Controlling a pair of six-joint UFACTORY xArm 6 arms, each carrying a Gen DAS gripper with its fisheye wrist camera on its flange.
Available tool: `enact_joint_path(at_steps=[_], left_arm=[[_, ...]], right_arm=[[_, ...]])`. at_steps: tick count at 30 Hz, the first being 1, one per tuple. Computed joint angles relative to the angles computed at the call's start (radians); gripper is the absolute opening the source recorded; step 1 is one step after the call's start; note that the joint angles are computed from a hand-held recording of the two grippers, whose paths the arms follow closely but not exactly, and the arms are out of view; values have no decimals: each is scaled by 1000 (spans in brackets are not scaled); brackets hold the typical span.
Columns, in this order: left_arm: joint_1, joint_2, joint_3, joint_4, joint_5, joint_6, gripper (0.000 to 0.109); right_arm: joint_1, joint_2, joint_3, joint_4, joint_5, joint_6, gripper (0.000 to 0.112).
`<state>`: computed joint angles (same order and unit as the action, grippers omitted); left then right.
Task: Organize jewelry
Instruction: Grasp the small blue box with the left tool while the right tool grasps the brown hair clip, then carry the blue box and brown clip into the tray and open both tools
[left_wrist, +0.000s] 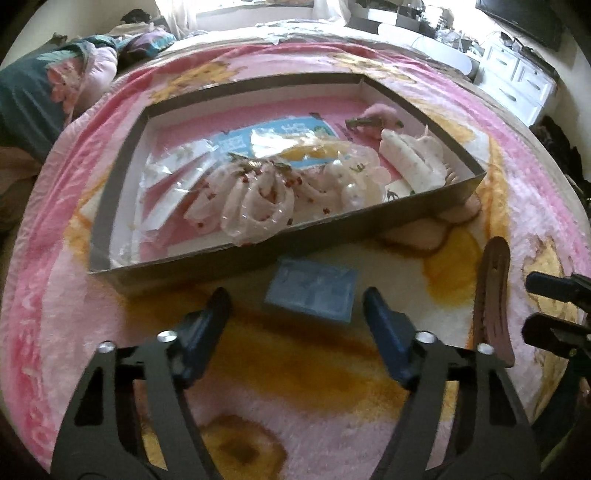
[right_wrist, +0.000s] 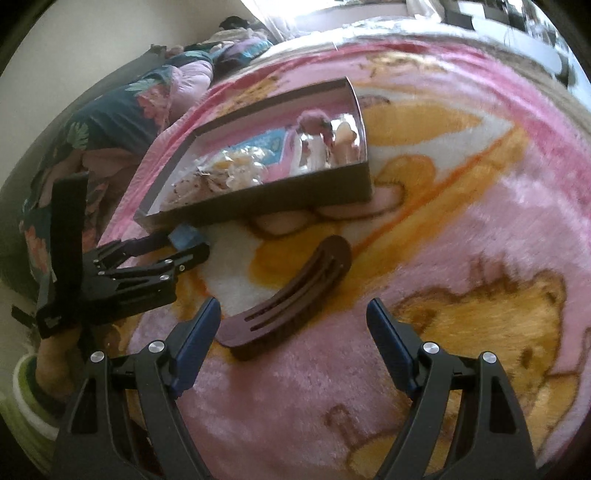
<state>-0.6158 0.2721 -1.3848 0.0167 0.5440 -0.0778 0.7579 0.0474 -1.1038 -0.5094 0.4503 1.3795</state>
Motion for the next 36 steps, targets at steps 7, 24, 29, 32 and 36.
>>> enact_joint_path(at_steps=[7,24,29,32,36], left_arm=[[4,-2,5,-53,-7,49,38],[82,-181,122,-174,-17,100,38],[119,-212,126,-162,-28,76,38],[140,-219,118,-136,-26,50,38],[161,-210,97,-133,-28,45,38]], right_arm=[[-48,35,8,32,-80,8,68],[14,58,-119,-147,-75,-41,7],[31,95,-208,-139,-71,-100,7],[30,122,-268,-146,-69,-123,7],[25,166,-364,-149,-47,-165,7]])
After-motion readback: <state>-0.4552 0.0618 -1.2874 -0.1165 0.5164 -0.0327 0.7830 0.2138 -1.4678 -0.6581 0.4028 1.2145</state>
